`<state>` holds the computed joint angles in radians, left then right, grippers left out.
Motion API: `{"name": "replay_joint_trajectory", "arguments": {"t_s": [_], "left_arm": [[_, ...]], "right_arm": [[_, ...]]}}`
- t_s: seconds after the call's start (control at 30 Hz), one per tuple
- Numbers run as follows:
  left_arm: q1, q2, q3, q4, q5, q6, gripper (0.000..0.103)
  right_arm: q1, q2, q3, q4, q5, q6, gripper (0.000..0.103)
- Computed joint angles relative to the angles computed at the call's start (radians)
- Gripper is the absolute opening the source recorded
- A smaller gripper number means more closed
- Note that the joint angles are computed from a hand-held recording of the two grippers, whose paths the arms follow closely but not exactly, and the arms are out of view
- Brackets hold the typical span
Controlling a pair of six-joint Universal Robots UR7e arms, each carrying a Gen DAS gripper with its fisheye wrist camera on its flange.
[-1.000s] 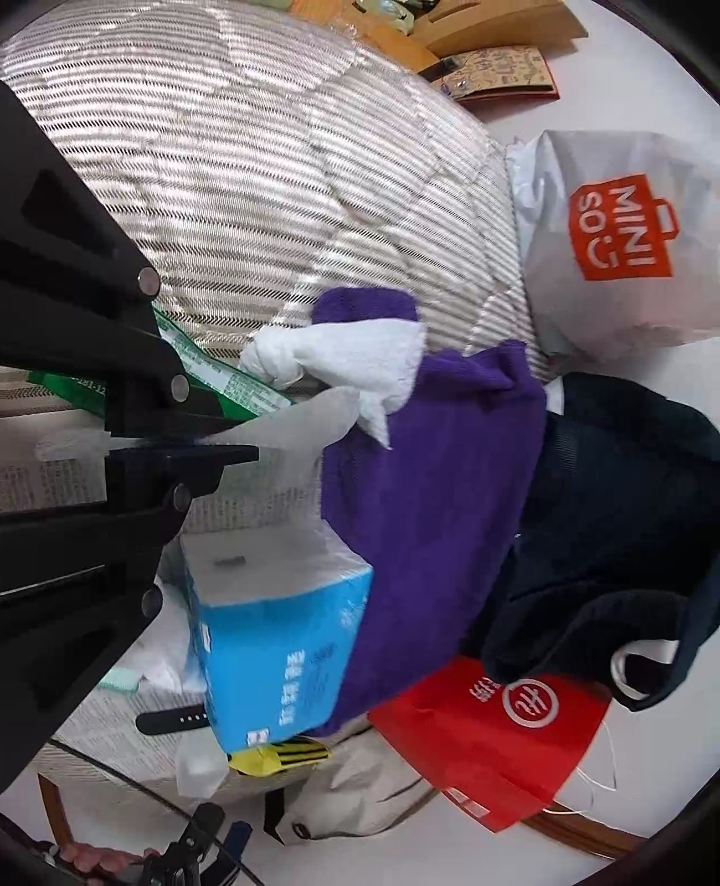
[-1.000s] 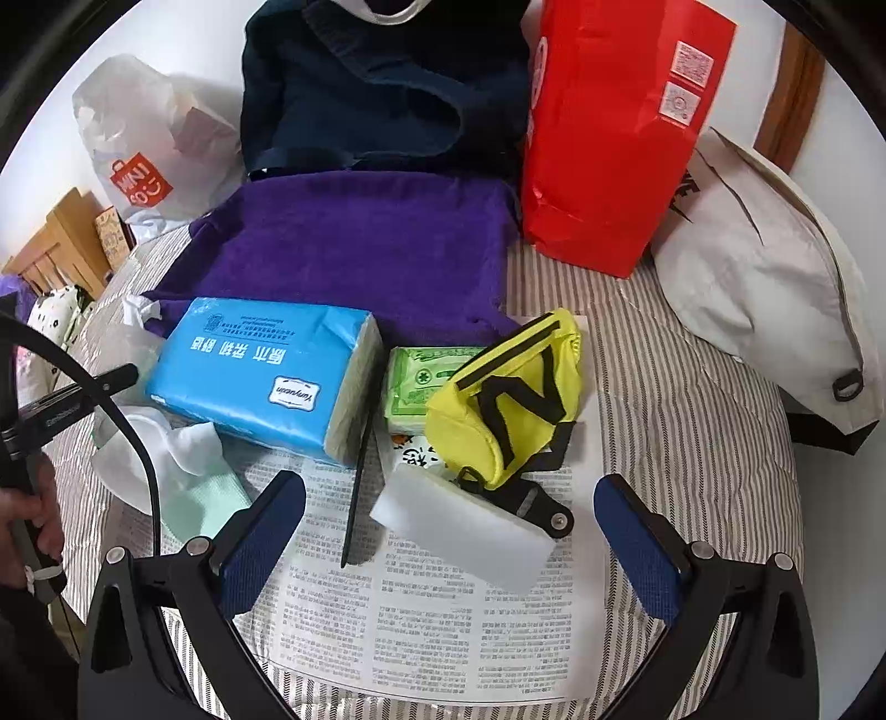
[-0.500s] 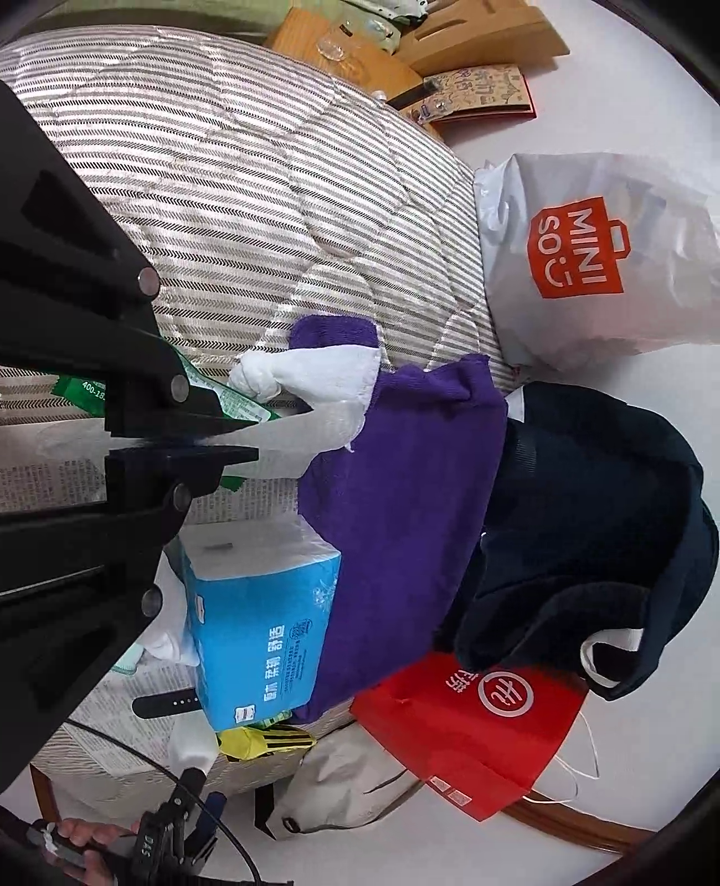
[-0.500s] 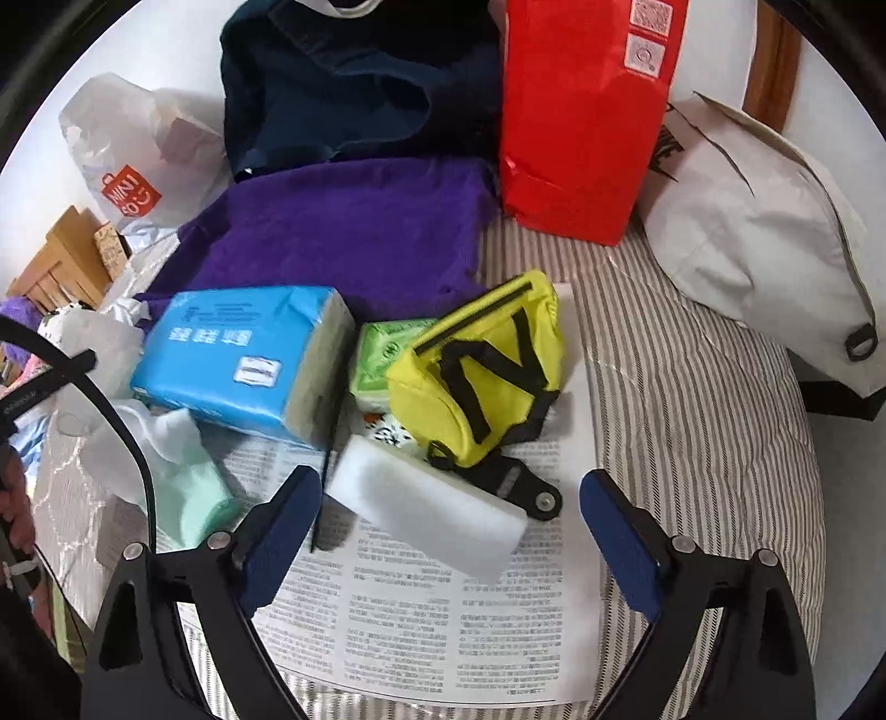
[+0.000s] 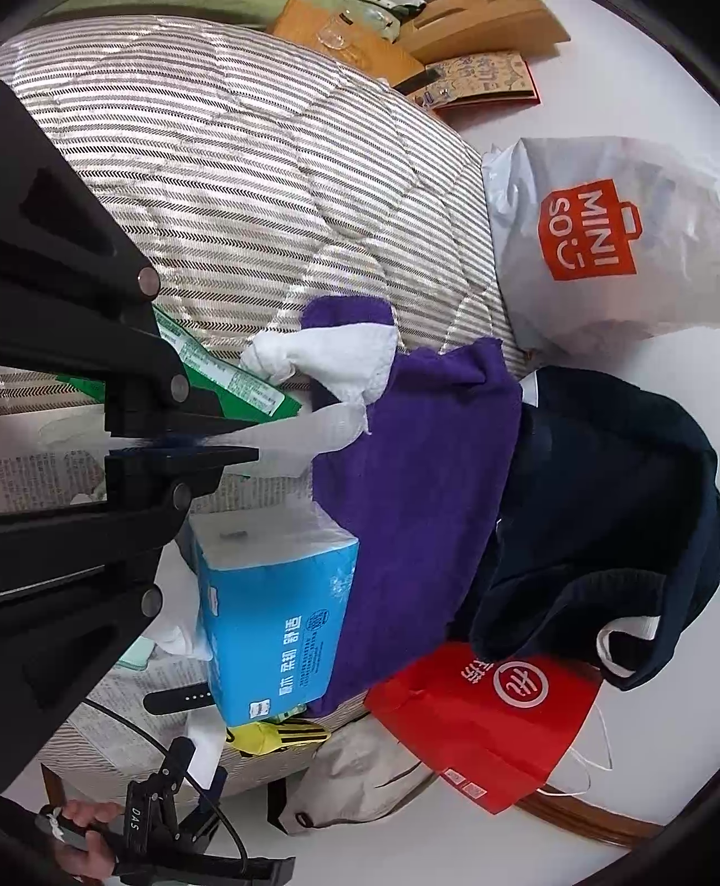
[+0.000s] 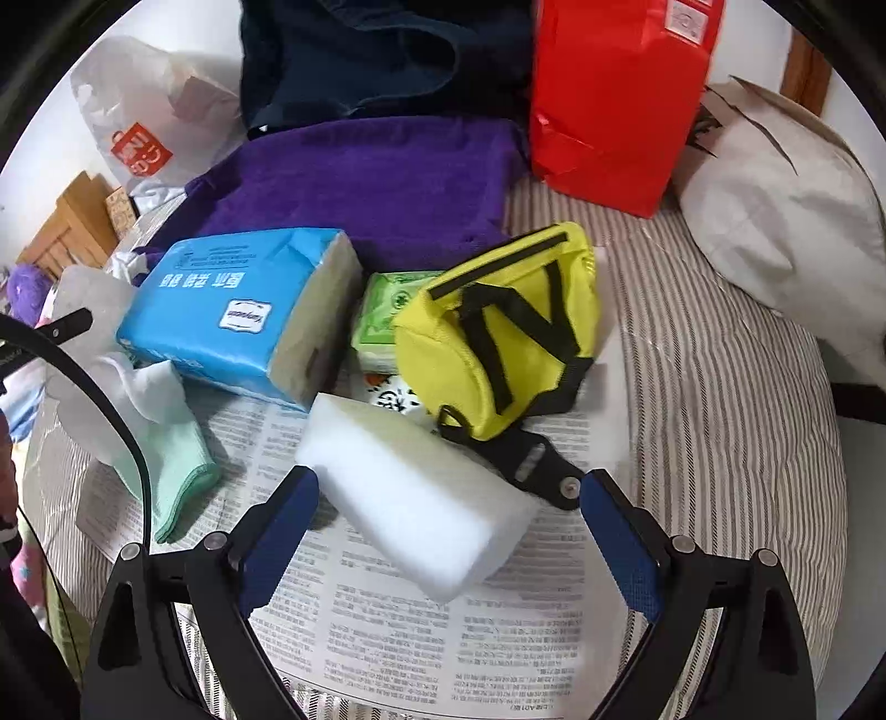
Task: Organize soft objects
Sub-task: 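Lift the mesh bag with the left gripper while the right gripper grasps the white sponge, then carry the mesh bag and the sponge over the purple towel with both grippers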
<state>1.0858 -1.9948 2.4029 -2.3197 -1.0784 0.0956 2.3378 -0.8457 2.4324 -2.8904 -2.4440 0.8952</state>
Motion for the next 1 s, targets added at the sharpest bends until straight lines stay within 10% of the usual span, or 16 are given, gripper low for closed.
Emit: {"name": "replay_joint_trajectory", "arguments": {"t_s": [0.67, 0.73, 0.8, 1.0], "left_arm": [[0.019, 0.016, -0.003, 0.01, -0.029, -0.002, 0.003], [0.02, 0.015, -0.004, 0.012, -0.03, -0.002, 0.003], [0.02, 0.016, -0.004, 0.012, -0.029, -0.002, 0.003], [0.017, 0.016, -0.005, 0.021, -0.027, -0.005, 0.003]], "right_arm": [[0.031, -0.011, -0.028, 0.148, -0.048, -0.029, 0.094], [0.025, 0.001, -0.024, 0.122, -0.051, -0.044, 0.089], [0.02, 0.008, -0.009, 0.051, -0.03, -0.098, 0.055], [0.062, -0.012, 0.001, 0.003, -0.008, -0.141, 0.049]]}}
